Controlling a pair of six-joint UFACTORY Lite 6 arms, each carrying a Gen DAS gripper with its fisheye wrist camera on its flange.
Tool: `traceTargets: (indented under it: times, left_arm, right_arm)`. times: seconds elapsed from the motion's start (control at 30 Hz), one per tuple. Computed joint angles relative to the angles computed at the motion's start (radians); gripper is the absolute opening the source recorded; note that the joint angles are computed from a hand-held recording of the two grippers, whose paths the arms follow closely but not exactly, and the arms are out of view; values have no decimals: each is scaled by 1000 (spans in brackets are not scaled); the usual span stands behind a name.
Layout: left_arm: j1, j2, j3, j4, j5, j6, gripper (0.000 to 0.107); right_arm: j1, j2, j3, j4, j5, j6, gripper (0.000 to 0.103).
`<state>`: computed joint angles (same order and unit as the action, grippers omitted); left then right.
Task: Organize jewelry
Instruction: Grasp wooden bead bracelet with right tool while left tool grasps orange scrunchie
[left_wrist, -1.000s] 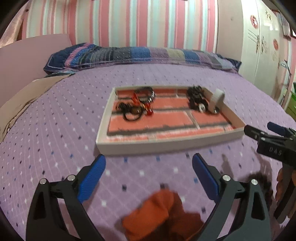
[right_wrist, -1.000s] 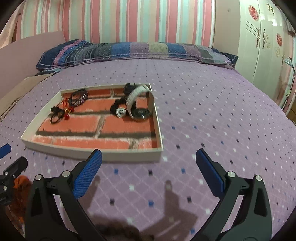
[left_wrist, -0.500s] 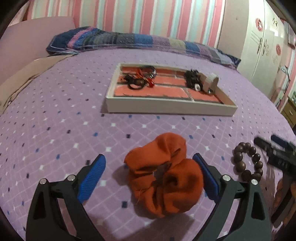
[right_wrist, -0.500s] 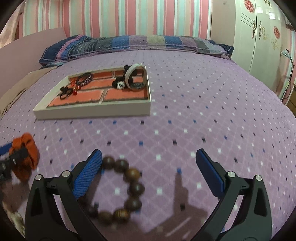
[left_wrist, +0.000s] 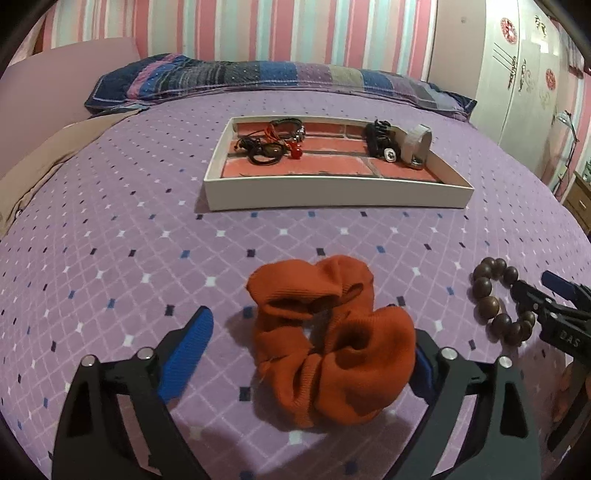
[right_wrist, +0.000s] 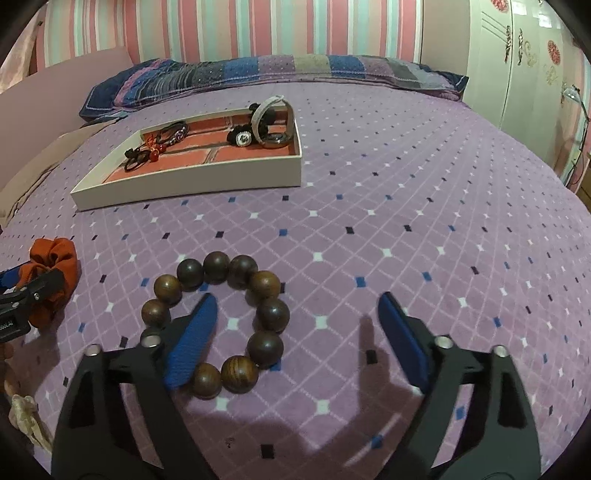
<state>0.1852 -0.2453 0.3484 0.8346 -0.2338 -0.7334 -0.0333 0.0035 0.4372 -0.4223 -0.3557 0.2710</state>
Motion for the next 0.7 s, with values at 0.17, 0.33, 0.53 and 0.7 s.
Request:
traceTargets:
  times: [0.17, 0.33, 0.53, 0.7]
  left_arm:
    - [-21, 55, 26, 29, -5, -8, 59]
    - [-34, 66, 31, 18, -13, 18, 45]
    - [-39, 63, 28, -3, -14, 41, 35]
    - [-50, 62, 31, -16, -9, 56, 27]
  right_arm:
    - [13, 53, 33, 18, 10, -16, 64]
    - [30, 61, 39, 82, 13, -72, 50]
    - [79, 62, 34, 189, 7, -182, 27]
    - [108, 59, 27, 275, 1, -259, 23]
